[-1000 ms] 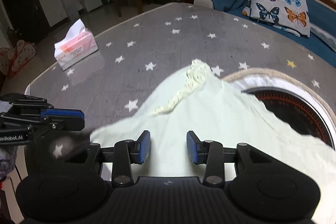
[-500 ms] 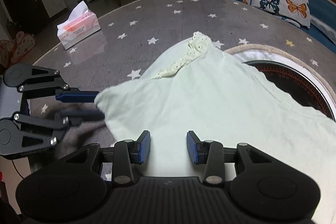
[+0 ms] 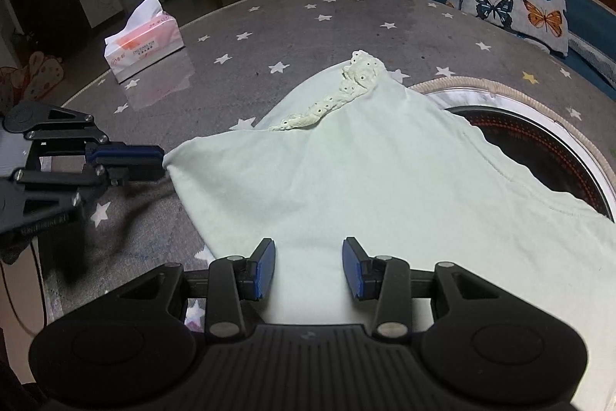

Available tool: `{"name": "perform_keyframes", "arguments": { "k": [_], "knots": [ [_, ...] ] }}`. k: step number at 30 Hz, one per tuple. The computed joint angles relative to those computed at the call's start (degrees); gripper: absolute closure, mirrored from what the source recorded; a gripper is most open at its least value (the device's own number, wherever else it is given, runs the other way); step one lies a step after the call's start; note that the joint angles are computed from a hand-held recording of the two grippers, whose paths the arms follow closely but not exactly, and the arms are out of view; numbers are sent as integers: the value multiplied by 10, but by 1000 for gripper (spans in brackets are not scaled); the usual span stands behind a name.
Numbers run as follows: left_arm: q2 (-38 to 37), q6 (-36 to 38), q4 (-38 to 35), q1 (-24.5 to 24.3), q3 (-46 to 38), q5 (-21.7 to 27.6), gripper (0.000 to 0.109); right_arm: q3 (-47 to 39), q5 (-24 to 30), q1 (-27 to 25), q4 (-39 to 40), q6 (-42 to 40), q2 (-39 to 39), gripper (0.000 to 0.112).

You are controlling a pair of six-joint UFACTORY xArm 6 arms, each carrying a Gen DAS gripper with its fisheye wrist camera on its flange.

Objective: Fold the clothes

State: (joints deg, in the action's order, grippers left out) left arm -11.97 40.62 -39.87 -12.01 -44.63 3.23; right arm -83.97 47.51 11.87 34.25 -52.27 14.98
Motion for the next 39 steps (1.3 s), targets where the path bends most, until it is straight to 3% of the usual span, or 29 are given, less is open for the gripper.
{"name": "perform_keyframes", "arguments": {
  "k": [2, 3, 5, 9, 17, 20, 23, 31, 39],
  "knots": [
    [-11, -6, -66, 13, -10, 46, 97, -8, 7, 0, 2, 6, 3, 73],
    [-13, 1, -102, 17, -16, 64, 83, -12, 10, -1, 3, 8, 4, 73],
    [-15, -7, -123, 13, -18, 73, 66, -21, 7, 3, 16, 6, 8, 73],
    [-2, 7, -169, 7, -38, 106, 65, -39, 1, 12, 40, -1, 18, 73],
    [38, -78, -239, 30, -86, 165, 63, -52, 7, 26, 47, -5, 33, 73],
    [44, -96, -256, 32, -91, 161, 66, -56, 14, 22, 44, -1, 33, 73],
    [46, -79, -281, 25, -94, 148, 98, -71, 18, 16, 42, 10, 37, 73],
    [34, 56, -324, -38, -107, 59, 101, -218, 73, 8, 27, 93, 111, 59],
    [74, 98, -317, -79, -154, 38, 101, -449, 196, 36, -102, 114, 240, 43]
  ]
}}
